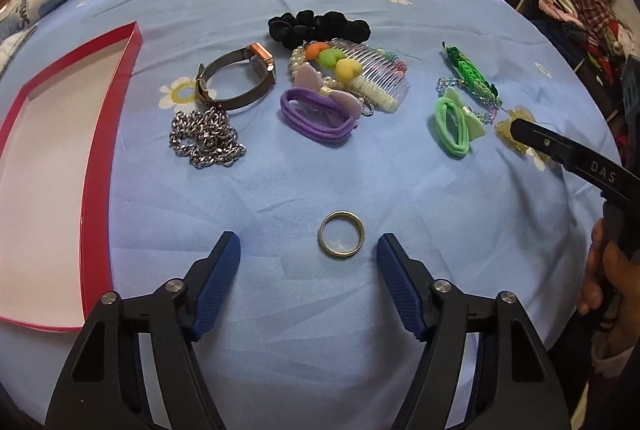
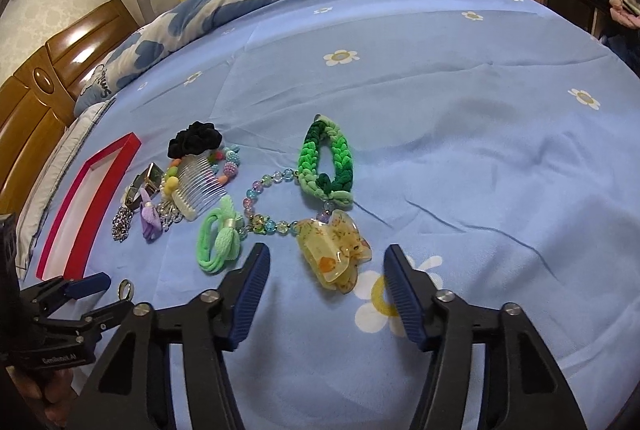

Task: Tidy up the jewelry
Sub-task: 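Grasp the gold ring with the left tool while the right tool grasps the yellow hair claw, then carry the ring and hair claw into the red tray and open both tools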

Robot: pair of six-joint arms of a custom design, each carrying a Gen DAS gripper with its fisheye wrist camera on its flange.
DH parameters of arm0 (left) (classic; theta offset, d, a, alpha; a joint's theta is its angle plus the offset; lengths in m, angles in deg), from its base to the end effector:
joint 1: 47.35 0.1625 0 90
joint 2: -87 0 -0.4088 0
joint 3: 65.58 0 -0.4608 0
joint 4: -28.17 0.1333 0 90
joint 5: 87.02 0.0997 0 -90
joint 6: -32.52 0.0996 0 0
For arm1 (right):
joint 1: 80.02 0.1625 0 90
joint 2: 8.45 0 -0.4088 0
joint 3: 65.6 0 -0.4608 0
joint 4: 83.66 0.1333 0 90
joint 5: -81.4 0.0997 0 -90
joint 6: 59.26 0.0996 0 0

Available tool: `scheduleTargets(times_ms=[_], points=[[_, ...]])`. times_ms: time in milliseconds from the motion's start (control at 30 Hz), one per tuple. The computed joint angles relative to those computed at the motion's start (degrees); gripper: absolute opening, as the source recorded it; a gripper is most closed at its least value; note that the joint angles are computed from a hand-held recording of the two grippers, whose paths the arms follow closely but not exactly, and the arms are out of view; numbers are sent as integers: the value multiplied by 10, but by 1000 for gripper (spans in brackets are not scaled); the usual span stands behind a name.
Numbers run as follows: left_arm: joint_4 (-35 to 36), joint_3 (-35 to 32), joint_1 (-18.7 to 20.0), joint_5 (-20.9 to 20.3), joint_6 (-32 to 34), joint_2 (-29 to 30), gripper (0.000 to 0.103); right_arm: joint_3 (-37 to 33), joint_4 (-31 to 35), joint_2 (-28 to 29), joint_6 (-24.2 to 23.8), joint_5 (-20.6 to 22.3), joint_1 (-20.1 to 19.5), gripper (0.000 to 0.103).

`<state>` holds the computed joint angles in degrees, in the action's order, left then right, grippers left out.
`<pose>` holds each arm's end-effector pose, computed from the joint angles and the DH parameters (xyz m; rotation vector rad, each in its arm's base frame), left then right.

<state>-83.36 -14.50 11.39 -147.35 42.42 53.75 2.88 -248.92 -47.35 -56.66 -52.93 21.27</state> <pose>-0.3035 -0.8518 0.1656 0.9056 2.4761 -0.2131 0.2268 -0.8108 0.2133 -0.2158 -2.2866 1.0579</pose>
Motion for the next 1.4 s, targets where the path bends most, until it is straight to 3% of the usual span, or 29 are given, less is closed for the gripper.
scheduleTargets(times_ms=[133,233,300,567,800,1167,1400], points=[[3,-11,0,-3,7,8,55,-8,9,4,7,1,-2,41],[5,-21,0,-5,14,14,39,-9,8,5,6,2,-2,40],[8,-21,1,-12,17,13,22,-8,5,4,6,4,-1,39],[4,-8,7,-34,14,-7,21,17,-22,-4,21,18,15,39],[0,1,15,-48,3,-34,21,-2,-12,13,22,57,36,39],[-36,-11,35,-18,-15,-65,21,-162,90,120,-11,116,61,39],[-30,-48,54,17,-24,-60,21,-312,185,213,-31,148,69,37]])
